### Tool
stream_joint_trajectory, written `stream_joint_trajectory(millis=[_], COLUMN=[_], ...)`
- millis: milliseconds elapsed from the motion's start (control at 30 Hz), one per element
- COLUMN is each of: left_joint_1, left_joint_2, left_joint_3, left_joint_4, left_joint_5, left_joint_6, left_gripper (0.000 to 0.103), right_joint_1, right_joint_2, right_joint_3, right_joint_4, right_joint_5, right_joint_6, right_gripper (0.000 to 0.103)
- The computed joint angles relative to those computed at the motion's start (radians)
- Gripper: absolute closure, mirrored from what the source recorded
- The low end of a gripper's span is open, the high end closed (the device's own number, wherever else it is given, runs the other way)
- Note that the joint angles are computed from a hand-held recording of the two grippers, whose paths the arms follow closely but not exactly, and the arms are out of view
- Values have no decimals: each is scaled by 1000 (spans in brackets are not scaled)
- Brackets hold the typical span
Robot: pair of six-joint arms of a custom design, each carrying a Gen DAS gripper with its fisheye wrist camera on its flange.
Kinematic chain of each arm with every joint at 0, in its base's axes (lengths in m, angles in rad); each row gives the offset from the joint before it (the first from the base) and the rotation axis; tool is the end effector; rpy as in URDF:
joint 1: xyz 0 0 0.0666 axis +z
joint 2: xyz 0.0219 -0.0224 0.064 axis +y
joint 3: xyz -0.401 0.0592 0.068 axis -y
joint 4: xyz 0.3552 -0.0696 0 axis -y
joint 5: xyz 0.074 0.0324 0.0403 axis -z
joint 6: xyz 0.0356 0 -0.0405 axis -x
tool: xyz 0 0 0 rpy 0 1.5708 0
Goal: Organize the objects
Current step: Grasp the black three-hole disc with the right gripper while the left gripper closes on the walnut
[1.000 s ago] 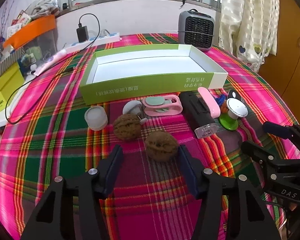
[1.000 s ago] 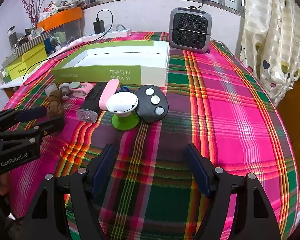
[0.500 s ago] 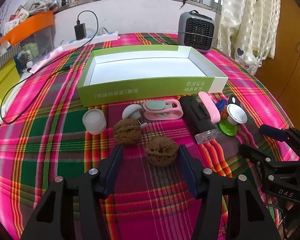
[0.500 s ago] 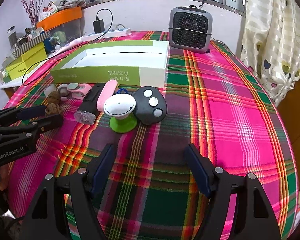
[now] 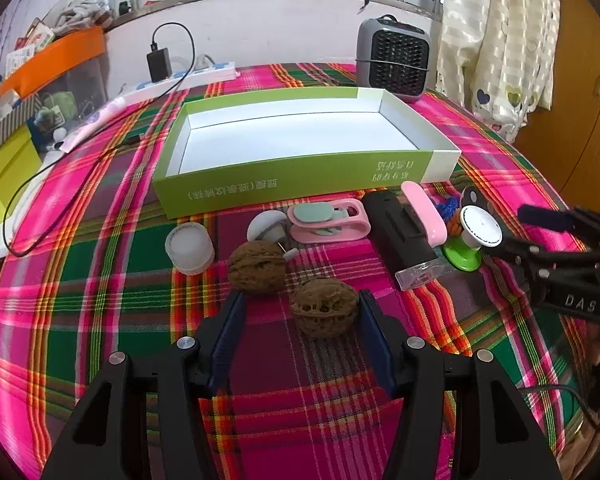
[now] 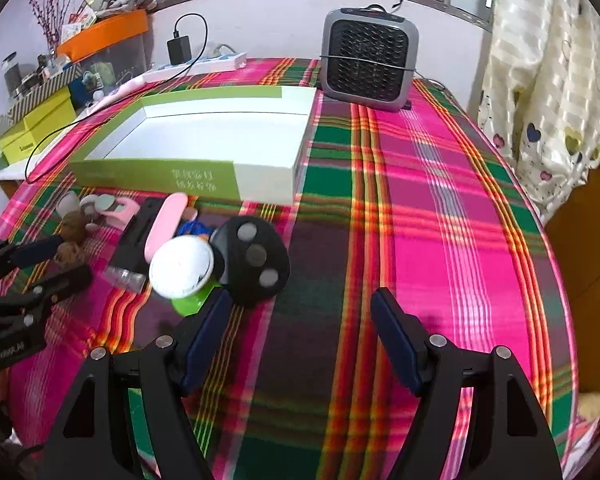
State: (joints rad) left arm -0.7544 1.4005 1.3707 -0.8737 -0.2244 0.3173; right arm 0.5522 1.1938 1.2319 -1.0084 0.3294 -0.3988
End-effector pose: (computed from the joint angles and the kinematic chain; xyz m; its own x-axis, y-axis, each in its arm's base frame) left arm 0.3280 -0.2980 0.4412 -0.7208 0.2600 -0.6425 0.3604 0.9324 -0.0270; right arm 0.3069 0.1751 0.4530 -0.7796 -0.0488 -0.6243 -0.0412 0.9988 -0.0265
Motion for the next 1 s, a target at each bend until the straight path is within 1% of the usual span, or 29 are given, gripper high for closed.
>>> stream_joint_trajectory(millis=[67,167,333,400,433,467,500,700,767,967,1000], left_joint_1=[0,0,-2,-3,-3,-3,-3,-2,-1,4,6], left_joint_2=[0,0,2,4,4,4,4,5,4,2,1], left_joint_3=[0,0,1,3,3,3,4,5,5,4,3], left_joint_4=[0,1,-2,-3,-3,-3,-3,-2,-1,1,2], left_joint_5=[0,1,-4,-5,-4,-4,-4,0,4,12,13], left_joint_6=[0,1,-3,-4,-3,-3,-3,-2,-1,1,2], left_gripper=[47,47,47,47,47,47,47,47,47,47,49], right_joint_1=[-7,-11,-30,-34,-35,-39,-42,-37,-39,-39,-37], right_joint_2=[7,24,35,34,33,35,39,34,32,29,28], right_joint_3=[5,18,20,16,14,15,18,13,12,7,5], right_joint_4=[13,12,35,43,47,43,34,42,46,53,54], right_joint_5=[-31,-40,-84,-85,-84,-86,-87,-77,-78,-79,-78], right_joint_6=[39,71,81,76,69,62,59,59,59,48,46], right_gripper=[30,30,30,31,36,44,47,58,65,67,67])
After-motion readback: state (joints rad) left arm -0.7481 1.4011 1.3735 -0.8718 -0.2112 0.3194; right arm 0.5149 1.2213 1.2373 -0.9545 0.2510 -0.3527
